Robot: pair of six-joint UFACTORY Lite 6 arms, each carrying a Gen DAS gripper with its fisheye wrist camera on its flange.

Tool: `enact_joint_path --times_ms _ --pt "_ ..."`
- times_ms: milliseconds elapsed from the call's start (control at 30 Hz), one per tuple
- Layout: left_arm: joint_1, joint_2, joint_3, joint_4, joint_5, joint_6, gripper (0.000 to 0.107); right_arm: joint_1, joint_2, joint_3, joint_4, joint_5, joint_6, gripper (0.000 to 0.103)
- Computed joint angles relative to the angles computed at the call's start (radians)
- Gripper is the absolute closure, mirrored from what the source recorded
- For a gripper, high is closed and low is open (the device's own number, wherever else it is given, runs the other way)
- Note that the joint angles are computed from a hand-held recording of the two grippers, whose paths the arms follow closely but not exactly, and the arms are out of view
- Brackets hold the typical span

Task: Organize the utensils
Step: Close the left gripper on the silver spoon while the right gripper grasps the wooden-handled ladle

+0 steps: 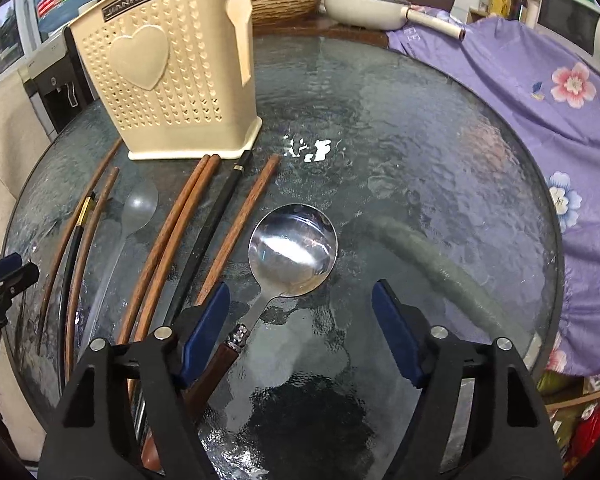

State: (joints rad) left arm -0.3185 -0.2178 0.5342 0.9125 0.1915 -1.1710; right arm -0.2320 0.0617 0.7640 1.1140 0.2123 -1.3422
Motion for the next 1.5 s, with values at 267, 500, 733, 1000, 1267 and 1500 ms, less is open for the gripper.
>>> enact_joint_path --times_ms 267,500,733,1000,1267,1500 --pt "-0.029 0.066 0.059 0.029 0.016 -0.035 0.055 0.047 0.037 0.043 -0.105 -0.026 0.141 0.031" --pt "-0.003 0.129 0.125 -0.125 0.001 0.131 0.055 0.074 0.101 0.122 -0.294 -0.027 0.362 0.031" --pt "0.008 0.188 0.188 -0.219 0.015 0.251 0.055 0.088 0.153 0.197 -0.457 -0.013 0.541 0.034" --pt "0.001 0.23 0.233 -0.202 0.04 0.235 0.057 0.117 0.144 0.193 -0.499 -0.022 0.599 0.044" --pt "0.005 0.257 0.256 -0.162 0.042 0.203 0.06 0.127 0.126 0.167 -0.454 -0.032 0.555 0.048" --pt "0.012 0.262 0.257 -0.151 0.033 0.2 0.061 0.122 0.12 0.159 -0.42 -0.026 0.509 0.049"
